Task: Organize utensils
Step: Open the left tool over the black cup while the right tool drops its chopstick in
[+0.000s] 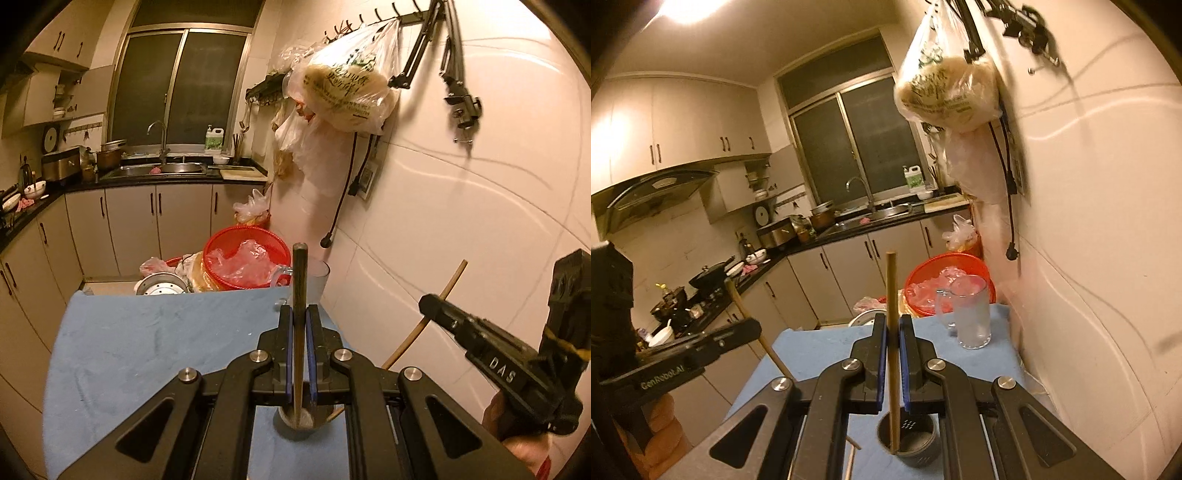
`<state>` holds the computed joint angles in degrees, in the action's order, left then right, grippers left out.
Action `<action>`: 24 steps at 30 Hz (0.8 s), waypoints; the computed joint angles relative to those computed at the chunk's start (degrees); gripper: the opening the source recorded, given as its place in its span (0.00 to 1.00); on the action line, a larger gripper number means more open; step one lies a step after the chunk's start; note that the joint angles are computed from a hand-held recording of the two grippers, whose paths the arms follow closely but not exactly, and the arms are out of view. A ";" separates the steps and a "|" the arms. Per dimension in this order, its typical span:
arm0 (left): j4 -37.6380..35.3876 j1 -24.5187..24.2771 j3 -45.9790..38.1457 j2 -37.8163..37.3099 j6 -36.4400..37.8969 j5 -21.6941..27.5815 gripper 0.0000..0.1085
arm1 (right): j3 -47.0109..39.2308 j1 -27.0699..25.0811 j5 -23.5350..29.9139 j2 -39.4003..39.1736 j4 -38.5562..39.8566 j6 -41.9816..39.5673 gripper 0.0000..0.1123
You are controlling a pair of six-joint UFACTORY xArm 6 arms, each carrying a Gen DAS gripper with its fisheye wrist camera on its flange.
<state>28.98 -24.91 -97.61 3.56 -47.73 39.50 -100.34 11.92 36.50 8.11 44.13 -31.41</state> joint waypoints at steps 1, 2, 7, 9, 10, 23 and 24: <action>-1.03 0.34 -1.08 1.57 0.46 -0.24 0.07 | -1.48 -0.03 0.36 1.51 -0.58 0.79 0.06; -1.99 0.48 -2.14 2.75 1.03 0.06 0.07 | -2.62 -0.06 0.71 2.79 -1.01 1.28 0.06; -5.65 1.21 -3.56 6.94 2.94 0.39 0.07 | -5.01 -0.30 2.15 6.89 -1.95 2.39 0.06; -6.19 1.36 -3.37 7.84 3.18 0.79 0.07 | -5.18 -0.23 2.64 8.04 -2.47 2.67 0.06; -6.60 1.48 -3.17 8.15 3.39 0.83 0.07 | -5.34 -0.12 2.96 8.70 -3.10 2.92 0.06; -10.05 2.57 0.62 8.33 3.72 0.64 0.07 | -5.91 -0.09 6.52 12.88 -6.08 5.69 0.08; -10.30 2.63 0.90 8.15 3.96 0.55 0.07 | -5.75 -0.13 6.55 12.84 -6.23 5.90 0.08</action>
<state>18.68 -22.28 -96.71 11.71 -43.77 40.05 -106.09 11.79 43.05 20.95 37.90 -25.50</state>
